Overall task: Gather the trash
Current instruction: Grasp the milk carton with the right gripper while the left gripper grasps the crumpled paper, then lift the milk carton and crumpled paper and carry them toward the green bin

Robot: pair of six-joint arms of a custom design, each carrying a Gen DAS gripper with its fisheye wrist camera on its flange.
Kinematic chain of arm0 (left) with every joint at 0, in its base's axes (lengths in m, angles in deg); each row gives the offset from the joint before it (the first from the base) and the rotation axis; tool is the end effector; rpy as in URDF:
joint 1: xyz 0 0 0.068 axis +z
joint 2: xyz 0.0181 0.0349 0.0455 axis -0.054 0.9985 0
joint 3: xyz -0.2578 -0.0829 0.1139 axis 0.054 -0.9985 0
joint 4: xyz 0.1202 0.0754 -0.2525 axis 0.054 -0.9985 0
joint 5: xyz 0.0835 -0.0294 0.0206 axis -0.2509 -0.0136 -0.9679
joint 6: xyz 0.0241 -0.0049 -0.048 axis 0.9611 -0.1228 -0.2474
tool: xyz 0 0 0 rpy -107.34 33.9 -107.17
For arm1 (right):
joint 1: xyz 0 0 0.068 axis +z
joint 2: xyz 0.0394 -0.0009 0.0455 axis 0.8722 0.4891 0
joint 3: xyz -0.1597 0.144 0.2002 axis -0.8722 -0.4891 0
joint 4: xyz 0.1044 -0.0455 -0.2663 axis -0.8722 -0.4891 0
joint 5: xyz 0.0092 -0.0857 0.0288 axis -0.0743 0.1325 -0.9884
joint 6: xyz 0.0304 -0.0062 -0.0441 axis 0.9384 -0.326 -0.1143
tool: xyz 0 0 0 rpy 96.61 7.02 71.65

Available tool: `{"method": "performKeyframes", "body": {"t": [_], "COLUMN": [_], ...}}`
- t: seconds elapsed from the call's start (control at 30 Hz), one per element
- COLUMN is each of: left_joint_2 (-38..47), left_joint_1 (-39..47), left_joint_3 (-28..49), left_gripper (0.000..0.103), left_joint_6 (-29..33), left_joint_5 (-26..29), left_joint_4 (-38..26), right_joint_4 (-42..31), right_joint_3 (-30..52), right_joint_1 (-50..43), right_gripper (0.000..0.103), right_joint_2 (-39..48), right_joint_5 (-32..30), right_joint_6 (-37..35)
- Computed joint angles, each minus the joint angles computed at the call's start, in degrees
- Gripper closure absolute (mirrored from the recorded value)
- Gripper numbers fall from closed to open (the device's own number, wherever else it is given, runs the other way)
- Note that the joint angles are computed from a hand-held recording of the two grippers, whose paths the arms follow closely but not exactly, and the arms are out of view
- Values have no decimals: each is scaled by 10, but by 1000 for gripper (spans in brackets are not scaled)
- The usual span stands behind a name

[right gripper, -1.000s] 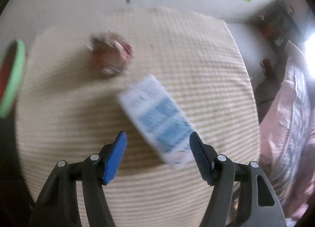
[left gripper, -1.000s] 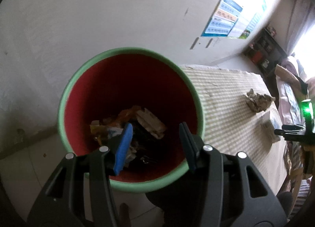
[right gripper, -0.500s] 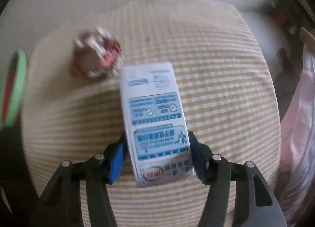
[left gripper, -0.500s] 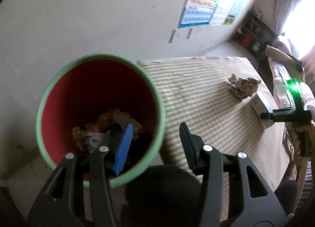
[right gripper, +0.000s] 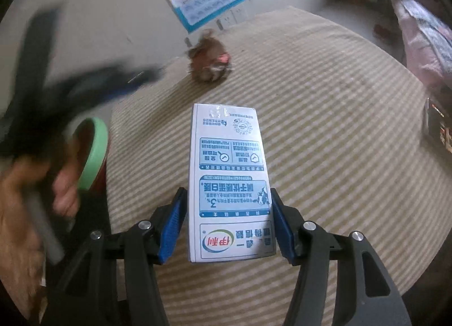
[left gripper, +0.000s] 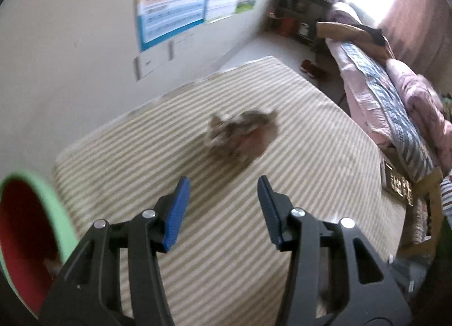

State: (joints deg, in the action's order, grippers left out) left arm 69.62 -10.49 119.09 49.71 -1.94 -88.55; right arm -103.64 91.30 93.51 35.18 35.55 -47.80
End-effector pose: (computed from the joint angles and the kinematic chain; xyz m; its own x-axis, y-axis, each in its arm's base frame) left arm 0.3691 -0.0530 0.2409 -0.8072 0.0604 -0.5872 0.1747 0.9746 -0.1400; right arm 0.2514 0.1662 0.2304 -0.8961 0.0029 -0.4439 -0.1674 0.9239 0.3440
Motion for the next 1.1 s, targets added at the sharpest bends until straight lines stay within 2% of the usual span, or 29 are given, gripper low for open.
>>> {"method": "performKeyframes", "body": {"t": [0.17, 0.27, 0.43, 0.57, 0.67, 0.8, 0.97, 1.1], "left_joint_2": [86, 114, 186, 228, 231, 219, 160, 69], "left_joint_1": [-25, -26, -32, -29, -26, -16, -6, 13], "left_joint_3": [83, 115, 189, 224, 220, 210, 149, 58], "left_gripper": [56, 54, 51, 49, 55, 71, 72, 72], "left_joint_6": [-4, -9, -8, -8, -8, 0, -16, -30], "left_joint_5": [-12, 5, -11, 2, -3, 12, 7, 11], "left_joint_4": [3, -3, -54, -79, -70, -73, -61, -46], "right_joint_4": [27, 26, 33, 29, 25, 27, 26, 27], "right_joint_3": [-6, -26, -43, -50, -49, -48, -40, -32], "right_joint_1": [6, -14, -43, -48, -48, -44, -41, -32], "right_gripper": [47, 47, 47, 47, 47, 47, 47, 47], "right_joint_2": [8, -10, -18, -30, -30, -25, -17, -3], "right_joint_5": [-15, -31, -53, -65, -72, -70, -60, -50], "right_joint_6": [-4, 6, 17, 20, 18, 16, 13, 13]}}
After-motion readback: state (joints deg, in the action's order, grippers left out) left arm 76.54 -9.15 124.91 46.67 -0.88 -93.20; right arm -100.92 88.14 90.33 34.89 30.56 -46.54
